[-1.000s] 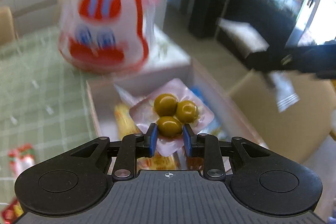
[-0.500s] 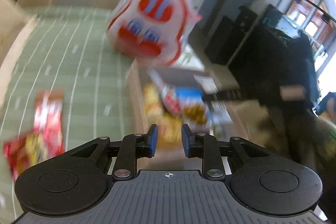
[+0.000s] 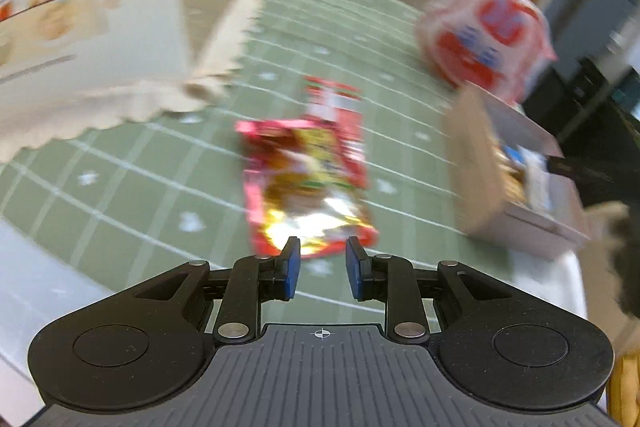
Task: Organize snacks
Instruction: 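Grasp the red-gold snack bag with the left tool while the right tool moves to the red strips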
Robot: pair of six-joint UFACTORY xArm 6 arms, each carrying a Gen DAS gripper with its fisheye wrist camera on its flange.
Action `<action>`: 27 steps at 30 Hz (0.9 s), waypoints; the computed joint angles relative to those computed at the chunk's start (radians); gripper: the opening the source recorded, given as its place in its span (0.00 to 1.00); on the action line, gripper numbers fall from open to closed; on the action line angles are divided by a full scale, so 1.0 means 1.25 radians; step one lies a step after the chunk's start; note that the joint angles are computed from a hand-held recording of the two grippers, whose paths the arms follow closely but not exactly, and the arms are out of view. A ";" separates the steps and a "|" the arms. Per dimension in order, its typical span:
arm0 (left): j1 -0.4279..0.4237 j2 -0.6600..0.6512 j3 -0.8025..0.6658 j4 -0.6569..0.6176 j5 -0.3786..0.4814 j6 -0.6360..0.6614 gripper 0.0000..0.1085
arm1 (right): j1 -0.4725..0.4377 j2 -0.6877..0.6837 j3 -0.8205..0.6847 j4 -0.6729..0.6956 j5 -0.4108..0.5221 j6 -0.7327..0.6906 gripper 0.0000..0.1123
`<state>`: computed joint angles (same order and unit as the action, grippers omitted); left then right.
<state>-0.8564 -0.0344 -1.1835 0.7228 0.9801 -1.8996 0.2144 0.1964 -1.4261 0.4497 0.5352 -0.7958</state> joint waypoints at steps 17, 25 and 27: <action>0.052 -0.226 0.297 0.045 -0.174 -0.120 0.26 | 0.224 0.096 -0.112 0.019 0.185 0.184 0.71; 0.081 -0.272 0.367 0.050 -0.263 -0.115 0.26 | 0.292 0.291 -0.319 -0.183 0.174 0.331 0.53; 0.097 -0.280 0.381 0.066 -0.282 -0.126 0.26 | 0.289 0.237 -0.236 -0.177 0.130 0.250 0.51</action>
<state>-0.7354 -0.3837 -0.7070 0.8055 0.6271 -2.0571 0.5752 0.4928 -1.7212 0.2286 0.6981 -0.4832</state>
